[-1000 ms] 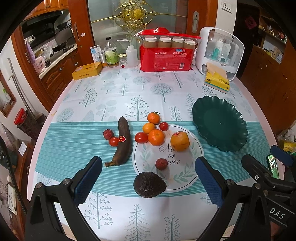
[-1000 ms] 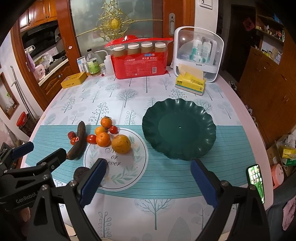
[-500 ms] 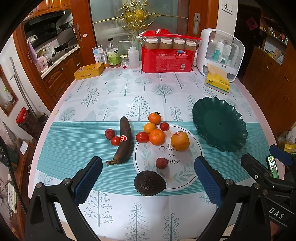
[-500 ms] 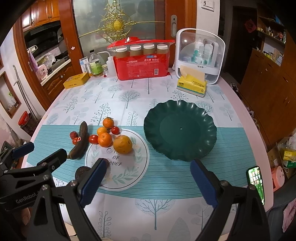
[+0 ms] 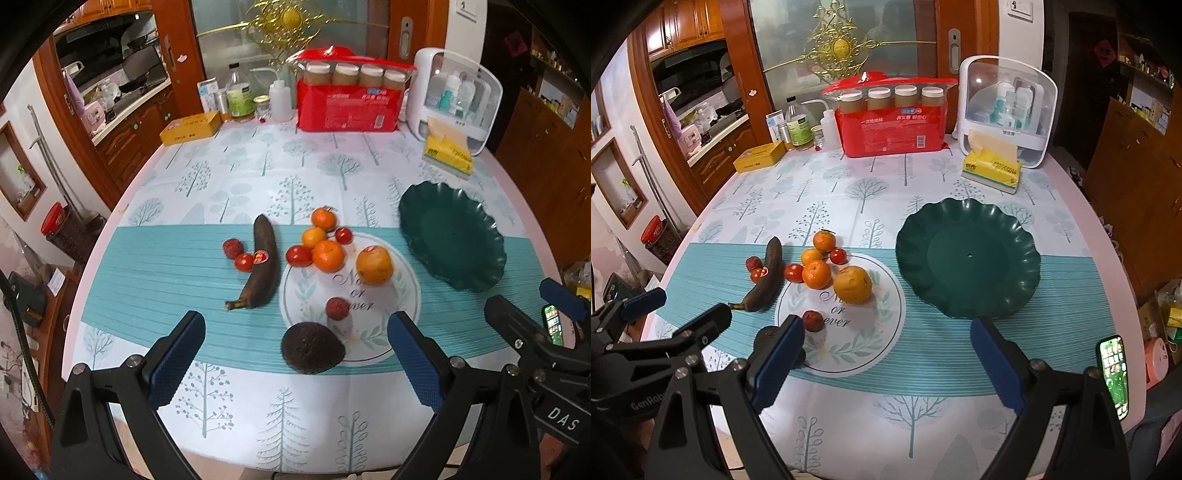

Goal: Organize fruits
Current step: 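Grasp the brown banana with the left tool while the right tool grasps the avocado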

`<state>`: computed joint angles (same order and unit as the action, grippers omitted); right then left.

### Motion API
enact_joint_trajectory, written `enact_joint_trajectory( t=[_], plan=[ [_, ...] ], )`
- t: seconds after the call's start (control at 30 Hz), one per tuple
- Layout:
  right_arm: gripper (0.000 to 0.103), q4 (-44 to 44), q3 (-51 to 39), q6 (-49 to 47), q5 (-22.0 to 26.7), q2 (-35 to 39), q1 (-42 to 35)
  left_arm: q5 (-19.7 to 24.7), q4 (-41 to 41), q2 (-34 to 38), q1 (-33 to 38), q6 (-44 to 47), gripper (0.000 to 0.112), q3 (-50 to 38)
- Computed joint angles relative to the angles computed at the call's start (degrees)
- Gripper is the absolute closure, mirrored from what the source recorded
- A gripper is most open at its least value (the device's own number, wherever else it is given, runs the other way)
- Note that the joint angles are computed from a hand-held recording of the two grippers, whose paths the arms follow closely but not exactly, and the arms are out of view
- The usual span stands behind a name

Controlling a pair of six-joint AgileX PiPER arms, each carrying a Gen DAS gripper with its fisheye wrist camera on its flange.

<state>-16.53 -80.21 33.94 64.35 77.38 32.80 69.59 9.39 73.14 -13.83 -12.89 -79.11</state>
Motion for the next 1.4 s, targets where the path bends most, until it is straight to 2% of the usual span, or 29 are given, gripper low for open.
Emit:
enact_joint_trajectory(
  t=[0.37, 0.5, 0.63, 0.8, 0.93, 1.17, 1.27, 1.33, 1.37, 1.4],
  plan=[
    [0.011, 6.55, -2.09, -3.95, -1.89, 7.37, -0.29, -2.57, -5.88, 3.79, 14.56, 8.12, 0.014, 2.75],
    [0.013, 9.73, -3.78, -6.14, -2.32, 11.11, -0.47, -5.06, -6.77, 5.58, 17.88, 11.63, 0.014, 3.49],
    [0.014, 15.62, -5.05, -12.31, -3.29, 15.35, -0.52, -7.92, -8.57, 8.71, 21.20, 15.70, 0.014, 3.22],
    [0.015, 24.31, -6.96, -20.78, -2.98, 20.76, -0.86, -8.81, -12.63, 14.60, 24.62, 20.12, 0.014, 0.26],
    [0.015, 27.97, -8.36, -25.14, -3.35, 24.86, -0.47, -8.17, -15.09, 19.66, 25.76, 21.77, 0.014, -2.58],
    [0.015, 25.05, -9.85, -27.28, -5.14, 30.53, 2.15, -6.98, -16.14, 27.00, 24.39, 21.94, 0.018, -7.68],
    [0.021, 27.20, -10.15, -29.20, -5.10, 32.51, 1.68, -5.41, -16.45, 30.15, 24.00, 22.14, 0.029, -10.22],
    [0.026, 29.51, -10.07, -30.95, -5.26, 33.48, 1.08, -3.87, -16.84, 32.23, 23.92, 22.02, 0.032, -11.99],
    [0.033, 31.09, -10.09, -31.96, -5.11, 33.89, 0.67, -3.20, -17.11, 33.12, 23.89, 21.99, 0.033, -12.74],
    [0.033, 32.16, -10.49, -32.90, -4.49, 34.15, 0.36, -2.99, -17.26, 33.61, 23.78, 22.00, 0.033, -12.99]
  ],
)
